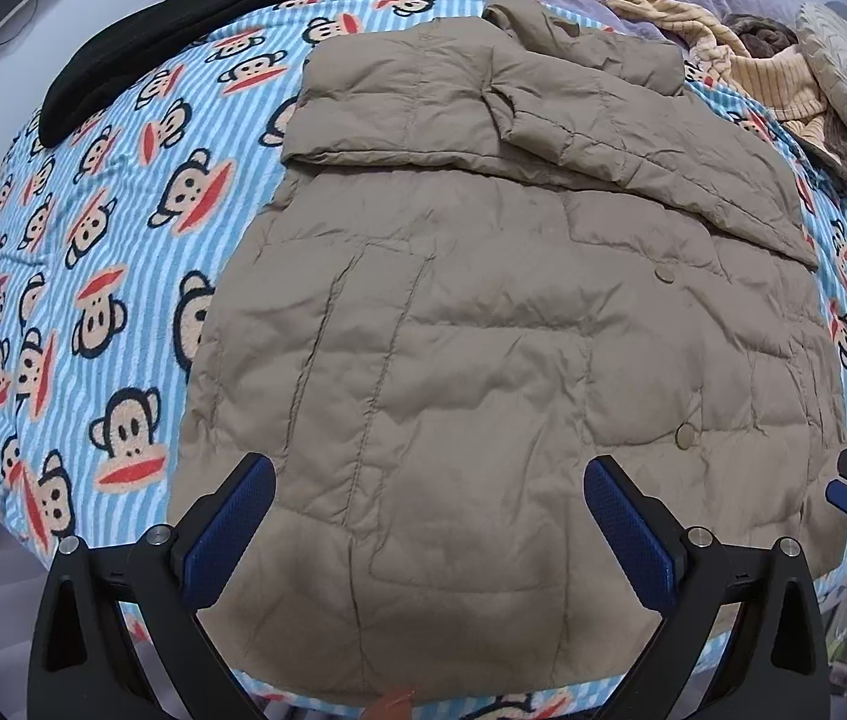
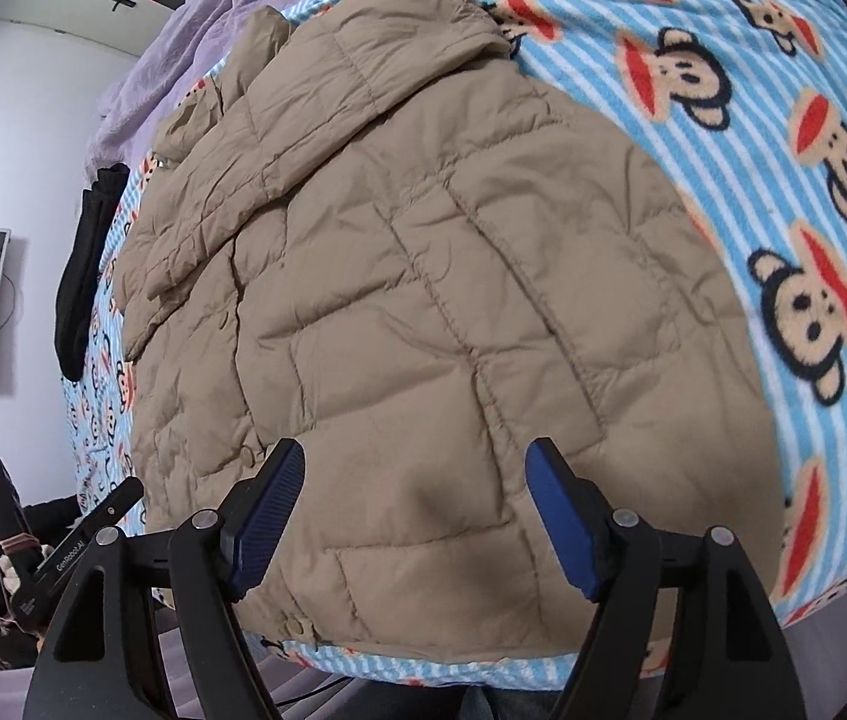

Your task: Fold large clothes

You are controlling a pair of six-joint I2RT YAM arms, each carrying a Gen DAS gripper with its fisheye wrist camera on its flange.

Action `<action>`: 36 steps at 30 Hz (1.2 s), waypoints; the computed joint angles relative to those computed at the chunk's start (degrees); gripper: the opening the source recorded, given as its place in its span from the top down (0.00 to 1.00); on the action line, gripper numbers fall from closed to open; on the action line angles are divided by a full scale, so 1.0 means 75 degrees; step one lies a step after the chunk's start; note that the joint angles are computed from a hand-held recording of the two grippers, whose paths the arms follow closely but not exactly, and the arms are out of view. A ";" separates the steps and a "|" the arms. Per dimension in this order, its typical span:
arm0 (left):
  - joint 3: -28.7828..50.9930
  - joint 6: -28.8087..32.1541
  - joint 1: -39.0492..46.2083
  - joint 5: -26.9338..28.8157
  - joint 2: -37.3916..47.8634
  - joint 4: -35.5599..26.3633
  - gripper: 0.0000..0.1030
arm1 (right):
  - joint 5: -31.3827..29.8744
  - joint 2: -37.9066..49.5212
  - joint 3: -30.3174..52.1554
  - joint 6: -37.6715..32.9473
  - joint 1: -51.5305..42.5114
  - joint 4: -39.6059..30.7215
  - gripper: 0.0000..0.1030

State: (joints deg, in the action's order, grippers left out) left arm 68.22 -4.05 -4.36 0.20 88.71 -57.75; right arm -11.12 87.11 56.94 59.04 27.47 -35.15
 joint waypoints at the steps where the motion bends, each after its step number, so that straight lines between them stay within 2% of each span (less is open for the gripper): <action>1: -0.0109 0.0105 0.0112 -0.0003 -0.0105 -0.0021 0.00 | 0.0022 -0.0040 -0.0076 0.0198 0.0143 0.0095 0.23; 7: -0.0862 0.0732 0.1078 0.0135 -0.0664 0.0010 0.00 | 0.0674 -0.0693 -0.0722 0.1556 0.0970 0.0487 0.21; 10: -0.1145 0.1206 0.1631 0.0439 -0.0878 -0.0133 0.00 | 0.0951 -0.1205 -0.1230 0.2257 0.1276 0.0601 0.20; 11: -0.1233 0.1358 0.1830 0.0582 -0.0956 -0.0193 0.00 | 0.1015 -0.1365 -0.1379 0.2440 0.1347 0.0623 0.17; 12: -0.1316 0.1503 0.2026 0.0740 -0.1026 -0.0253 0.00 | 0.1106 -0.1565 -0.1570 0.2673 0.1451 0.0660 0.02; 13: -0.1387 0.1647 0.2226 0.0910 -0.1089 -0.0322 0.00 | 0.1193 -0.1737 -0.1725 0.2869 0.1535 0.0693 0.00; 17: -0.1630 0.2306 0.3127 0.1726 -0.1271 -0.0696 0.00 | 0.1428 -0.2524 -0.2422 0.3645 0.1815 0.0776 0.00; 19: -0.1697 0.2734 0.3666 0.2194 -0.1226 -0.1010 0.00 | 0.1296 -0.2869 -0.2719 0.3915 0.1826 0.0733 0.00; 21: -0.1728 0.3220 0.4178 0.2610 -0.1091 -0.1396 0.00 | 0.1116 -0.3271 -0.3118 0.4308 0.1824 0.0749 0.00; 25: -0.1757 0.4229 0.5114 0.3248 -0.0398 -0.2200 0.00 | 0.1355 -0.4347 -0.4030 0.5440 0.2136 0.0921 0.00; 29: -0.2057 0.4086 0.5351 0.3554 -0.0099 -0.2029 0.00 | 0.1523 -0.4821 -0.4634 0.6038 0.2357 0.1408 0.00; 36: -0.2349 0.2905 0.4605 0.4411 0.0052 -0.1064 0.00 | 0.1241 -0.4524 -0.5188 0.6029 0.1945 0.2551 0.00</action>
State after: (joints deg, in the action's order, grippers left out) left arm 50.60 17.74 30.18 33.28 89.11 -65.72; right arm -1.81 53.18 18.03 104.26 42.05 -16.02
